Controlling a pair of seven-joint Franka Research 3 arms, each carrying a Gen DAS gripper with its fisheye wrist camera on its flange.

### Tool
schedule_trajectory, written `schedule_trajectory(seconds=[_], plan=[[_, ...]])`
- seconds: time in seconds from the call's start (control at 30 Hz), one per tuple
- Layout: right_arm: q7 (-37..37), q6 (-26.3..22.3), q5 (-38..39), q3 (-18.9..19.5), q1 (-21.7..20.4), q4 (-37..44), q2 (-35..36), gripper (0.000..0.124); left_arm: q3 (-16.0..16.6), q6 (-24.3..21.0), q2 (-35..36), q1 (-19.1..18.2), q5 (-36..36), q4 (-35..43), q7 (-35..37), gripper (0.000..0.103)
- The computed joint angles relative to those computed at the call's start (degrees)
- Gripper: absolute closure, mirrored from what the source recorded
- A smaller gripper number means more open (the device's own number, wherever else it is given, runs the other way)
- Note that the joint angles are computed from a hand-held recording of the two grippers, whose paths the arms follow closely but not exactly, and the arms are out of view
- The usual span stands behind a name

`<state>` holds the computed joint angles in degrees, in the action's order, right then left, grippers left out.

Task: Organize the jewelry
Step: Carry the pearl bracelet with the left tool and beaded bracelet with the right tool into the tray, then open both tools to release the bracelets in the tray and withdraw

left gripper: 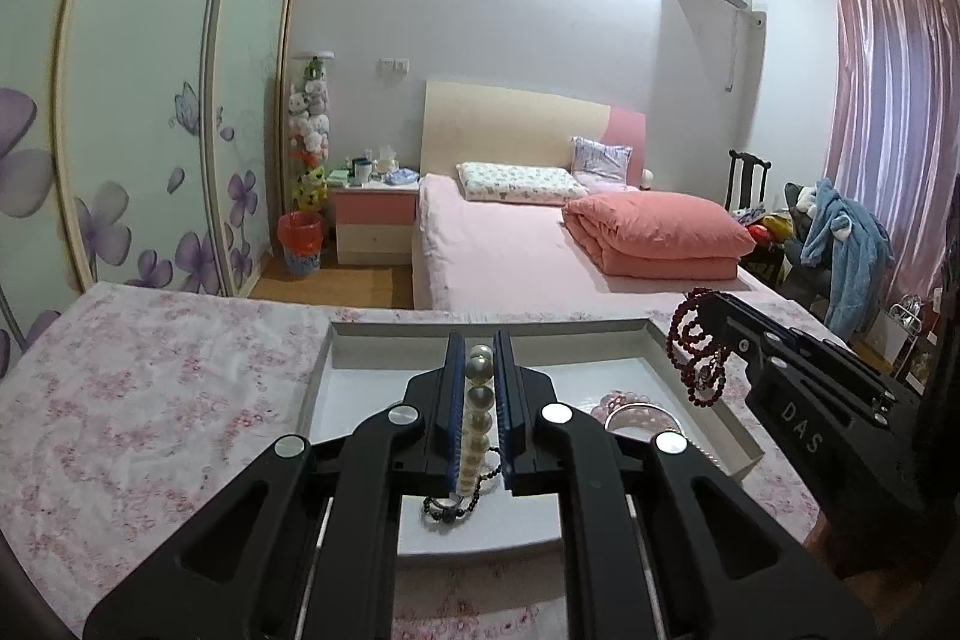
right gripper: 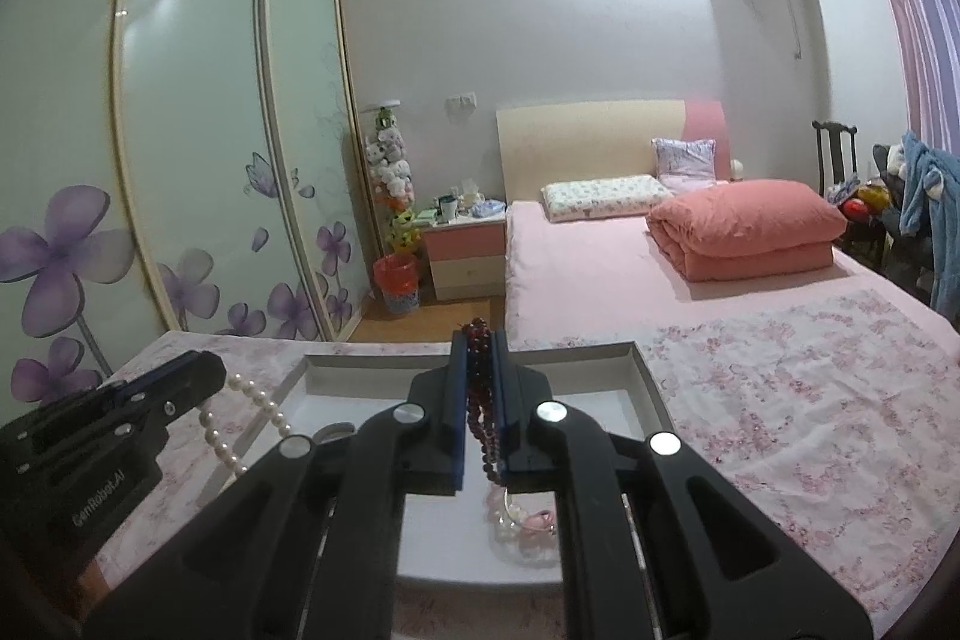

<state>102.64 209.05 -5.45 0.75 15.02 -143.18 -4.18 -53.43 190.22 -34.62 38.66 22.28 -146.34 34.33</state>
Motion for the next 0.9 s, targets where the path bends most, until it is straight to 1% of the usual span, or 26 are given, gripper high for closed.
schedule_trajectory(seconds=[0.07, 0.23, 0.5, 0.57, 0.63, 0.67, 0.7, 0.73, 0.77, 0.8, 0.83, 0.9], plan=[[2.0, -1.3, -2.0, -0.6, -0.1, 1.4, 1.4, 0.116, -1.4, -0.1, 1.7, 1.6, 0.2, 1.0, 0.2, 0.093], [7.9, -4.3, -8.2, -0.4, -1.9, 4.3, 4.2, 0.116, -3.5, -0.8, 4.9, 3.8, 0.7, 2.6, 0.5, 0.093], [16.9, -8.4, -17.9, 2.2, -6.3, 7.4, 6.7, 0.115, -3.9, -2.1, 8.5, 4.0, 2.3, 3.8, 0.5, 0.093], [20.6, -9.4, -22.1, 3.2, -8.1, 8.3, 7.2, 0.115, -3.9, -2.5, 9.3, 3.9, 2.8, 4.2, 0.4, 0.093], [22.3, -9.8, -23.8, 4.0, -9.3, 8.6, 7.5, 0.114, -3.3, -2.9, 10.3, 3.2, 3.3, 4.5, 0.2, 0.093], [23.7, -10.1, -25.4, 4.5, -10.1, 8.9, 7.6, 0.112, -2.9, -3.2, 10.9, 2.8, 3.6, 4.7, 0.1, 0.093], [24.7, -10.3, -26.5, 4.9, -10.6, 9.0, 7.6, 0.103, -2.2, -3.4, 11.5, 2.1, 4.0, 4.8, 0.1, 0.093], [25.2, -10.4, -27.0, 5.1, -11.0, 8.9, 7.4, 0.097, -1.8, -3.4, 11.9, 1.9, 4.3, 4.7, -0.1, 0.093], [24.2, -10.2, -25.6, 4.9, -10.6, 8.5, 7.2, 0.089, -1.1, -3.4, 12.0, 1.3, 4.4, 4.6, -0.5, 0.093], [22.3, -10.0, -23.2, 4.6, -9.9, 7.9, 6.9, 0.087, -0.4, -3.2, 12.3, 0.9, 4.6, 4.5, -0.7, 0.092], [21.9, -9.8, -22.6, 4.3, -9.8, 7.6, 6.7, 0.087, 0.3, -3.0, 12.4, 0.4, 4.7, 4.2, -0.9, 0.092], [23.4, -9.9, -23.8, 4.1, -10.0, 7.5, 6.5, 0.087, 2.3, -3.0, 12.6, -1.1, 4.6, 3.7, -1.2, 0.092]])
